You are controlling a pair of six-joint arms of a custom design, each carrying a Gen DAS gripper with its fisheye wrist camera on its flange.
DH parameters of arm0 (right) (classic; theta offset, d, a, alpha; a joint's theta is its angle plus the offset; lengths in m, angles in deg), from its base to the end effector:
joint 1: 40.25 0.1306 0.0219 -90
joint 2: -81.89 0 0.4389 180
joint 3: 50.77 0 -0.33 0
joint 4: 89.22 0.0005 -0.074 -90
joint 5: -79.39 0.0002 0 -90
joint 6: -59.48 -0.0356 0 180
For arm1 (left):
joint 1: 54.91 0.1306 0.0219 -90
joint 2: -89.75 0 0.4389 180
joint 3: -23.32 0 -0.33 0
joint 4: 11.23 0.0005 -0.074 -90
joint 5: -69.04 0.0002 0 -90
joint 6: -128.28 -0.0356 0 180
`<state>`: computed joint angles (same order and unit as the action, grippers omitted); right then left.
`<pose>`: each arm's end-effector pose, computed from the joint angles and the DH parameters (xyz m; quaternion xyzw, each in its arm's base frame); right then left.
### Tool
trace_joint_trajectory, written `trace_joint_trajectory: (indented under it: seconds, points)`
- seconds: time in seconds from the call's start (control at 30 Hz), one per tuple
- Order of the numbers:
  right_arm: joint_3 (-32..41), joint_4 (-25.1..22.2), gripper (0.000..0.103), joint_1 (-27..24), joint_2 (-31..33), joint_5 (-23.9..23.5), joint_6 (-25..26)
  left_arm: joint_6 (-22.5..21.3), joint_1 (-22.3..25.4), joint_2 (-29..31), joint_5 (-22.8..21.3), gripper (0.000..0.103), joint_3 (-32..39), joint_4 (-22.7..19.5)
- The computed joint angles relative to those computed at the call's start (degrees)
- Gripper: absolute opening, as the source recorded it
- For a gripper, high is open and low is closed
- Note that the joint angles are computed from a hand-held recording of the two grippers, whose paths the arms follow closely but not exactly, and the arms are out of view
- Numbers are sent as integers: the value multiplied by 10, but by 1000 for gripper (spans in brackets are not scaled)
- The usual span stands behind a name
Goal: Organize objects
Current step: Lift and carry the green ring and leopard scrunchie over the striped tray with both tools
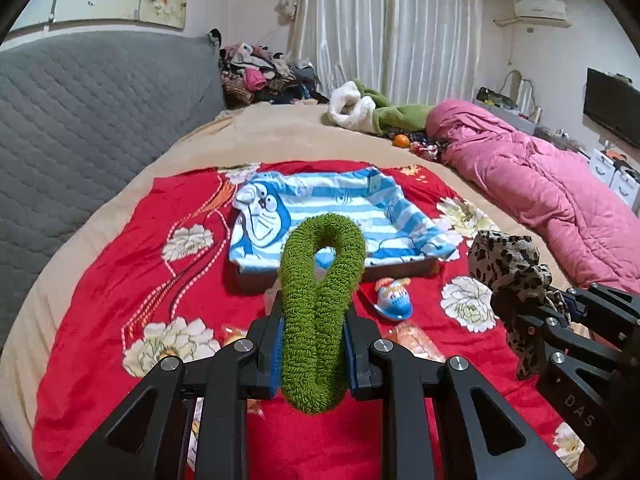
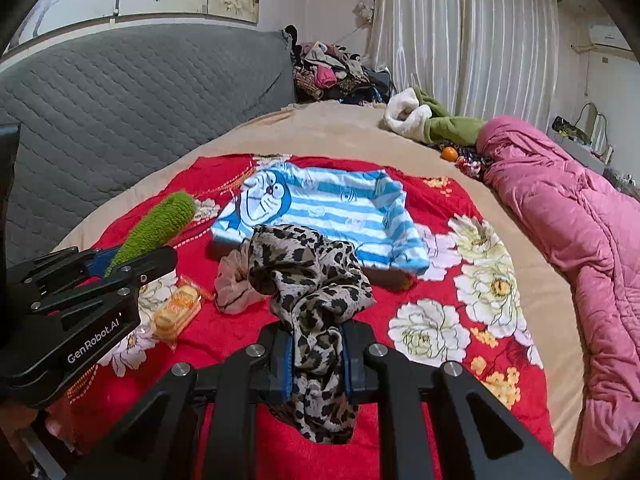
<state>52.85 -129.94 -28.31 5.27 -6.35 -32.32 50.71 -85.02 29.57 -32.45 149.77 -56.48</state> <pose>0.5257 0.1079 0.4877 -0.0647 0.9053 0.0166 0.4196 0.5681 -0.3218 0.4814 0.0949 0.8926 -0.0724 0.4347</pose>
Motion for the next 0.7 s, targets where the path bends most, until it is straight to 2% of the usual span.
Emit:
trace_joint_trajectory:
  seconds: [0.37,0.7]
  points:
    - [74,-19,18,-3,28,-2,9,-14,8,39,-9,24,104,-43]
    - [152,-34,18,-4,56,-7,12,-29,16,94,-13,24,239,-100]
